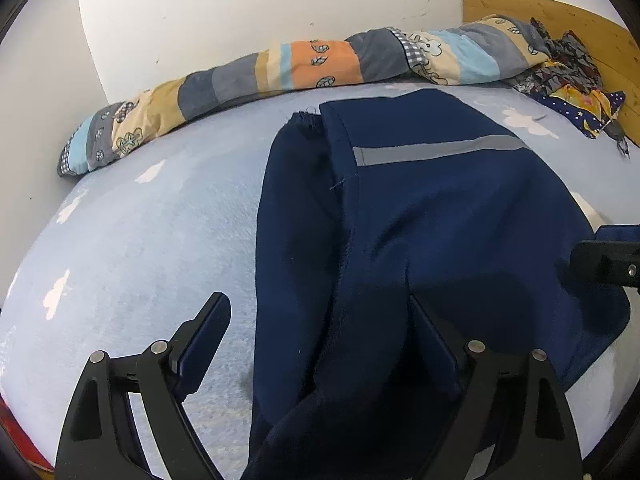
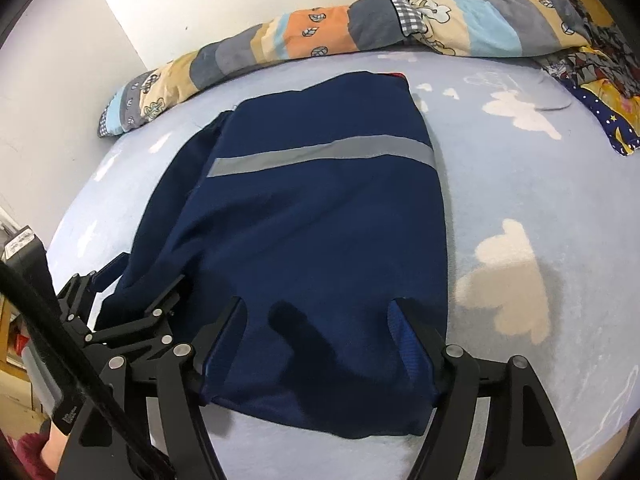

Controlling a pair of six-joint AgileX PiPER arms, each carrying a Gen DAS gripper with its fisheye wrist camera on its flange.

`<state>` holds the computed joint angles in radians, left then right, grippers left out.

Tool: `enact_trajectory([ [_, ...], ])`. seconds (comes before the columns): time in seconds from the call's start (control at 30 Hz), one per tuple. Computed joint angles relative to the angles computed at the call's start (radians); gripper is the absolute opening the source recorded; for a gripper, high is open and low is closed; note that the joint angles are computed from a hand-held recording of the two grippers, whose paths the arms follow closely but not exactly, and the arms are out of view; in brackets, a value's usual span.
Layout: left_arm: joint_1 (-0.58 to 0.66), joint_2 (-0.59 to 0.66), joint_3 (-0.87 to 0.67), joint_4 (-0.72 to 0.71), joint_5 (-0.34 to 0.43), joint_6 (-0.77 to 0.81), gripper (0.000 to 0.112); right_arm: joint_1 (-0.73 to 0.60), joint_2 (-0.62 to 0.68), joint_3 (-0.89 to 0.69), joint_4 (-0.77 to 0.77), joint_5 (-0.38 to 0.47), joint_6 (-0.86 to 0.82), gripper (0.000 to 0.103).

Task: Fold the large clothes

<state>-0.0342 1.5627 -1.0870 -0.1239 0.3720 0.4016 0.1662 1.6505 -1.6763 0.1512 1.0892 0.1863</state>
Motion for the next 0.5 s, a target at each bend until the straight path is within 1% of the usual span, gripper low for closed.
enact_trajectory([
  [0.17,0.002,-0.067,0.05,-0.058,-0.014,0.065,0.088,0.044,-0.04,0.026,-0.019,-0.016,-0.01,0.078],
  [0.27,-0.008,-0.11,0.097,-0.032,-0.043,0.054,0.088,0.078,-0.076,0.07,-0.066,-0.039,0.015,0.078],
  [0.3,-0.013,-0.122,0.111,-0.021,-0.048,0.045,0.088,0.076,-0.082,0.082,-0.059,-0.042,0.013,0.078],
  [0.43,-0.027,-0.164,0.16,-0.05,-0.04,0.068,0.088,0.075,-0.119,0.157,-0.016,-0.06,0.023,0.078],
  [0.5,-0.039,-0.178,0.182,-0.037,-0.044,0.051,0.088,0.097,-0.14,0.19,-0.049,-0.074,0.054,0.078],
])
